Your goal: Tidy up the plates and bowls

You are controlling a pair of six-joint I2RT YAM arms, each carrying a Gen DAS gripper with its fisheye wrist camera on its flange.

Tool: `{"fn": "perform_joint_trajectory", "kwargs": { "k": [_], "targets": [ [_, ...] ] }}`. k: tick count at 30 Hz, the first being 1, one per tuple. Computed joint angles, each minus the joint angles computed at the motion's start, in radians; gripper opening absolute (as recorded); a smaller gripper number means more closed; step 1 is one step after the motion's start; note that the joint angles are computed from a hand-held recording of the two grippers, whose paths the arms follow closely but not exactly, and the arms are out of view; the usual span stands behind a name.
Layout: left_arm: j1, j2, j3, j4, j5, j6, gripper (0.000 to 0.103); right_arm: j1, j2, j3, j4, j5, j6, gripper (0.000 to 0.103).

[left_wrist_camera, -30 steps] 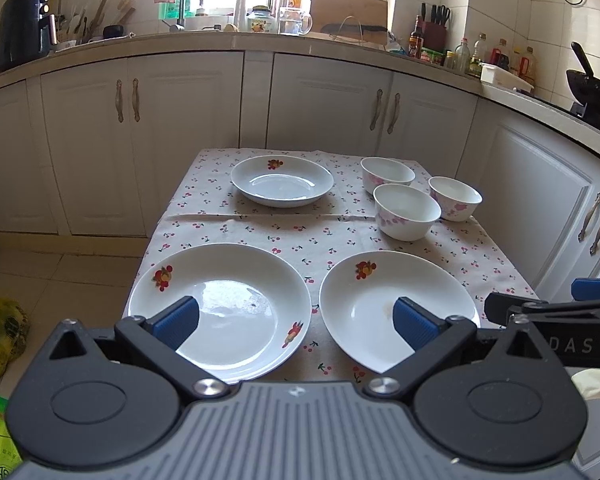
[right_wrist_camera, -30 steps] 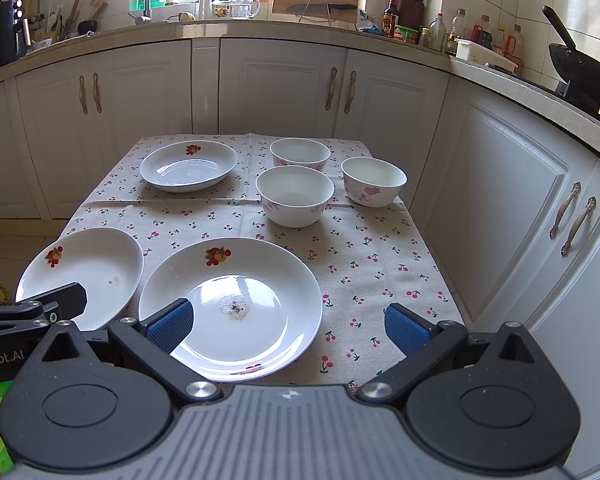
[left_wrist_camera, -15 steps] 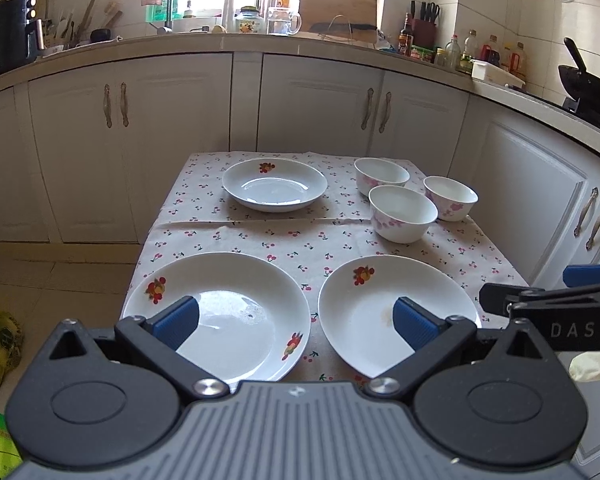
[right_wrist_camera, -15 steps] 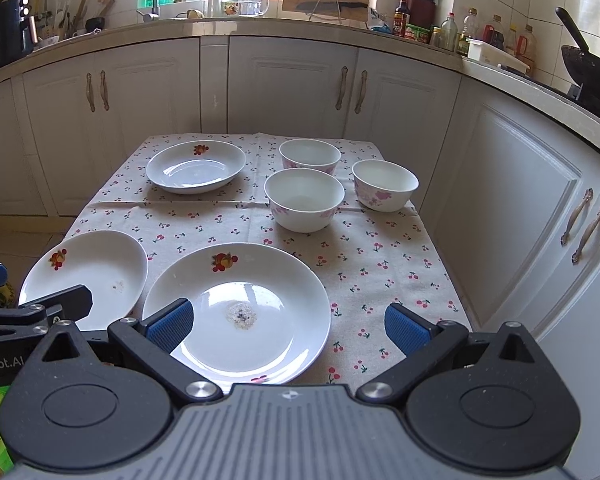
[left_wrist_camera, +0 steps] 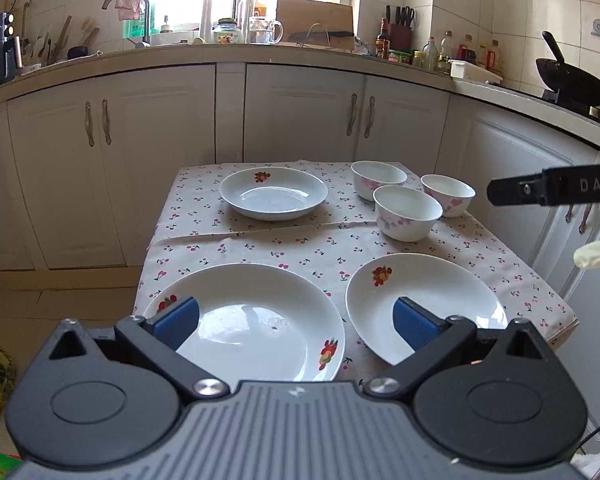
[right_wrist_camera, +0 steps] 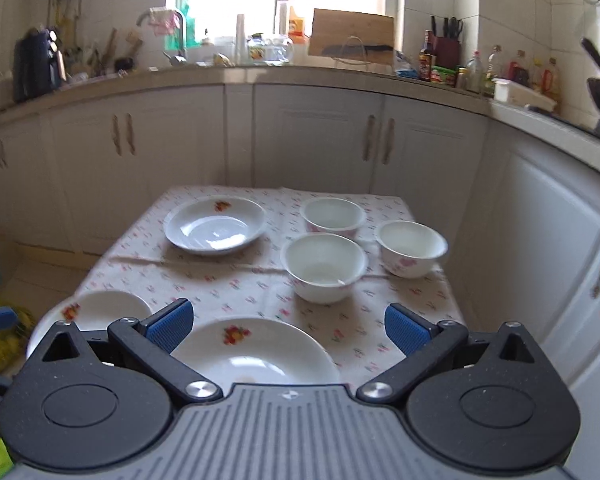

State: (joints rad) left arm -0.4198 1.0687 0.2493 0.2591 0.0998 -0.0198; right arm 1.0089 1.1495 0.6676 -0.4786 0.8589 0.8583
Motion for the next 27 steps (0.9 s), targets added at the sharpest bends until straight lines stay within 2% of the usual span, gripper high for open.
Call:
{"fn": "perform_joint_trajectory", "kwargs": {
  "k": [3,8,12,18,24,27],
  "targets": [
    [0.077,0.027,-0.014,0.017,0.067,0.061,0.102,-0.061,-0.02,-0.07,0.204,-0.089,-0.144,0.103],
    [0.247,0.119,-0.031,0.067,0.235,0.131,0.102,-0.158,0.109,-0.039,0.34,-0.289,-0.253,0.103],
    [0.374,0.213,-0.03,0.099,0.35,0.232,0.102,-0.207,0.191,-0.023,0.449,-0.422,-0.297,0.103],
    [0.497,0.378,0.018,0.08,0.449,0.407,0.102,-0.204,0.371,0.1,0.443,-0.435,-0.404,0.103],
    [0.533,0.493,0.08,0.051,0.499,0.546,0.102,-0.236,0.502,0.181,0.464,-0.536,-0.46,0.103],
    [0.523,0.539,0.107,0.055,0.493,0.603,0.102,-0.255,0.552,0.217,0.464,-0.592,-0.477,0.103]
  ]
}}
